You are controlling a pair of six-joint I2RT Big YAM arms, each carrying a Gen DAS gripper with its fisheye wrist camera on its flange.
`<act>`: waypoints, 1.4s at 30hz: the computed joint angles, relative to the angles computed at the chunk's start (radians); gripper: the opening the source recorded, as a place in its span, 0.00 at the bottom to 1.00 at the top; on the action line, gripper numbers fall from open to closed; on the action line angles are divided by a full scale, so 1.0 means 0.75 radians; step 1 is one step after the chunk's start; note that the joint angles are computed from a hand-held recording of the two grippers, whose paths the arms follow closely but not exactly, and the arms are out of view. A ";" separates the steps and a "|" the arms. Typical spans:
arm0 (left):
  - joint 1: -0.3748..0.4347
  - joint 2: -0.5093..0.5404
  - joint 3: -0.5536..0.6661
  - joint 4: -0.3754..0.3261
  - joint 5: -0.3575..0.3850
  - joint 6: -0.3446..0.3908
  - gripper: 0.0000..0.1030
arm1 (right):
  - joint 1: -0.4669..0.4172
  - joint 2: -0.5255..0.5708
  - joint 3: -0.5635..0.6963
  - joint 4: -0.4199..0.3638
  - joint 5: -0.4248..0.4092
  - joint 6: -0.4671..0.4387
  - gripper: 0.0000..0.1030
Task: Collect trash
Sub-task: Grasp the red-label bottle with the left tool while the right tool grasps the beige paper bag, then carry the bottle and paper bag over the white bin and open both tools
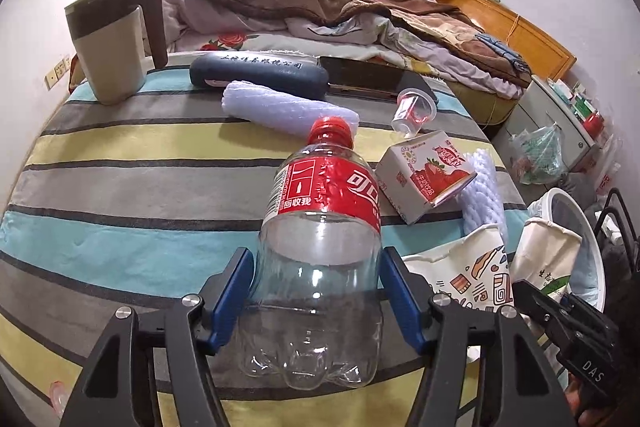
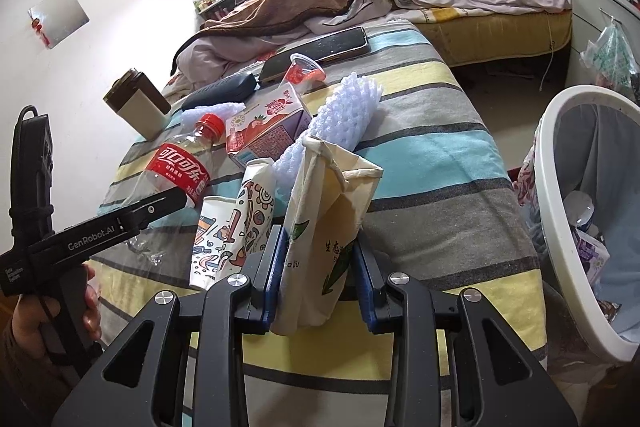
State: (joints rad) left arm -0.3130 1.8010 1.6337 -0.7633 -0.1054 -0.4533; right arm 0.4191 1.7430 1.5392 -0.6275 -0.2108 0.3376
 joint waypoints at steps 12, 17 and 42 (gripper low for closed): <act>-0.034 -0.109 -0.132 0.078 -0.019 -0.024 0.60 | 0.008 -0.039 -0.041 0.023 0.015 -0.049 0.28; -0.007 -0.083 -0.108 0.027 0.124 -0.068 0.60 | 0.009 -0.059 -0.060 0.034 0.023 -0.055 0.28; -0.114 -0.138 -0.069 0.046 -0.056 -0.040 0.60 | -0.031 -0.137 -0.132 0.094 0.016 -0.045 0.28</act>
State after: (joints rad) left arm -0.3986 1.6974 1.5822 -0.7292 -0.1472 -0.4831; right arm 0.3960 1.6399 1.4404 -0.5567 -0.1988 0.3035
